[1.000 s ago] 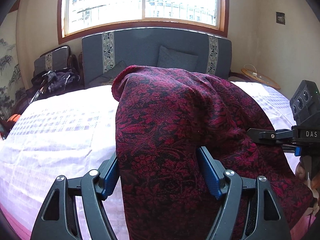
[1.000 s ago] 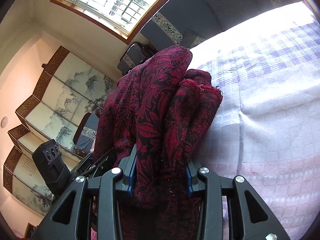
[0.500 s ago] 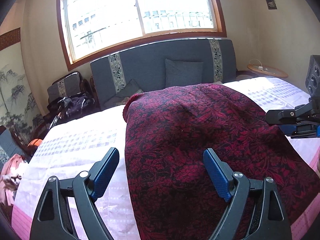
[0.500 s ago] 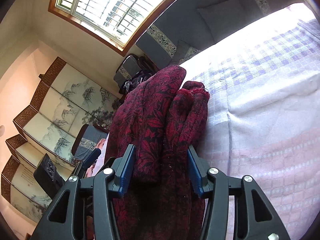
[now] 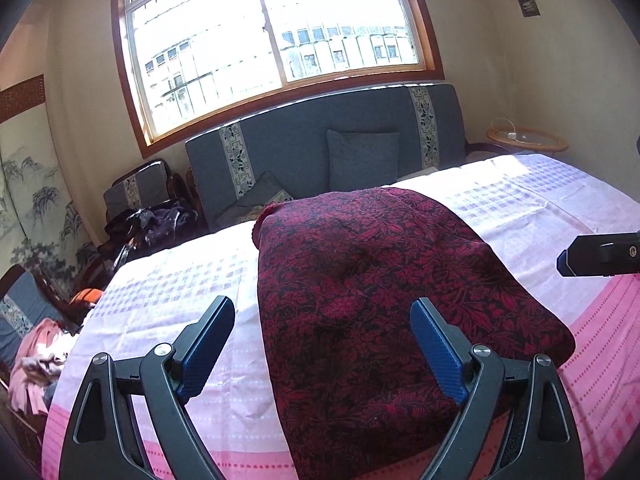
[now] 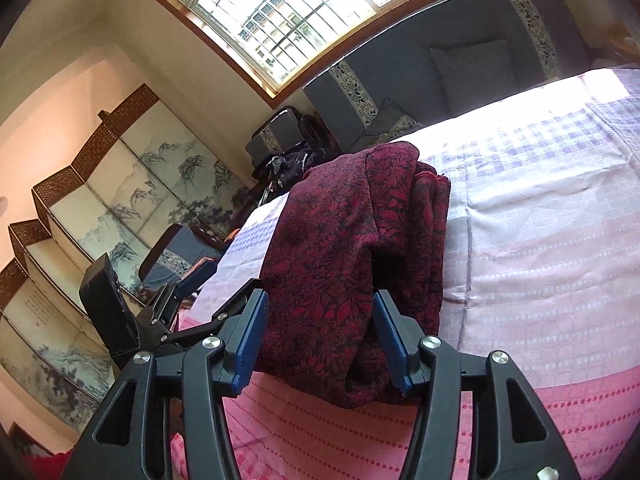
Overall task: Fold small clothes
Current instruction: 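Open both grippers and withdraw them from the folded bundle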
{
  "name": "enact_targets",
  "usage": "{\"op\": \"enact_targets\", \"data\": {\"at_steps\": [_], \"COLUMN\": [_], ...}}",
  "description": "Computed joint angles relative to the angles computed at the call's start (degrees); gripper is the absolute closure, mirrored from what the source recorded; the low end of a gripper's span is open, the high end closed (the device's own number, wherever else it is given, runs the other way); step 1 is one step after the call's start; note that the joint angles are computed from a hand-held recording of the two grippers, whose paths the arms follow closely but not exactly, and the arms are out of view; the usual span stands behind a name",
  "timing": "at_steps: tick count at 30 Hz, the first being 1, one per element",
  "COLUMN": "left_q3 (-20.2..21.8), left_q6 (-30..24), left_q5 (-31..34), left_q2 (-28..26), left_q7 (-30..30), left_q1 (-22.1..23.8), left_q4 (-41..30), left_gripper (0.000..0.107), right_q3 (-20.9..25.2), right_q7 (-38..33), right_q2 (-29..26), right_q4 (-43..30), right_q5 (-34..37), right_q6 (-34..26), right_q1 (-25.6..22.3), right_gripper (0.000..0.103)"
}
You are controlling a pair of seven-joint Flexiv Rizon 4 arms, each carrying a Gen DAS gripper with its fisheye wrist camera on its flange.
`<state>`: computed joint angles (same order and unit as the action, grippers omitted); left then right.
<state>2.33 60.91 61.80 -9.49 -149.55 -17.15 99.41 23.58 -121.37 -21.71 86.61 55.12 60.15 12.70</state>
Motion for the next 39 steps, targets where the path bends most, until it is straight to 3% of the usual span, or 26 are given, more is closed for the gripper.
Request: {"op": "enact_targets", "data": {"at_steps": [5, 9, 11, 16, 19, 21, 23, 27, 33, 39], "left_q3": [-1.02, -2.03, -2.54, -3.70, -4.12, -4.17, -4.20, -3.95, -2.73, -1.15], "left_q6": [-2.27, -2.98, -3.33, -4.84, -5.87, -6.22, -6.47, -6.86, -5.06, -0.18], "left_q5": [1.29, 1.29, 1.46, 1.70, 1.69, 1.93, 1.73, 1.34, 0.31, 0.06], "left_q2": [1.59, 2.36, 2.55, 2.30, 1.56, 1.10, 0.49, -1.01, -3.24, -4.83], "left_q7": [-0.12, -0.23, -0.21, 1.05, 2.32, 2.59, 3.33, 4.97, 6.78, 8.18], "left_q1": [-1.13, -1.32, -1.49, -2.30, -2.85, -3.37, -3.75, -4.64, -5.50, -5.86], "left_q4": [0.96, 2.02, 2.47, 2.64, 1.99, 1.64, 1.08, -0.29, -1.79, -2.49], "left_gripper": [0.014, 0.013, 0.013, 0.013, 0.013, 0.013, 0.013, 0.013, 0.013, 0.013], "right_q3": [0.53, -0.96, -2.95, -8.52, -18.06, -21.03, -27.31, -31.22, -23.24, -10.18], "right_q7": [-2.04, -0.15, 5.18, 20.05, 32.95, 36.79, 42.58, 47.88, 49.22, 48.19], "right_q2": [3.46, 5.84, 6.35, 6.19, 6.63, 6.42, 6.58, 6.05, 4.72, 2.71], "right_q4": [4.73, 10.03, 14.00, 21.80, 27.88, 29.83, 32.44, 33.77, 32.12, 29.45], "right_q5": [1.81, -2.05, -9.28, -25.27, -38.59, -42.73, -48.29, -53.08, -53.11, -50.73], "right_q6": [1.86, 9.02, 15.39, 23.48, 28.43, 30.47, 32.14, 32.58, 32.24, 31.79], "right_q1": [0.03, 4.00, 7.96, 14.16, 22.11, 24.00, 28.52, 30.35, 21.94, 9.68], "right_gripper": [0.047, 0.047, 0.047, 0.047, 0.043, 0.039, 0.035, 0.031, 0.028, 0.027]}}
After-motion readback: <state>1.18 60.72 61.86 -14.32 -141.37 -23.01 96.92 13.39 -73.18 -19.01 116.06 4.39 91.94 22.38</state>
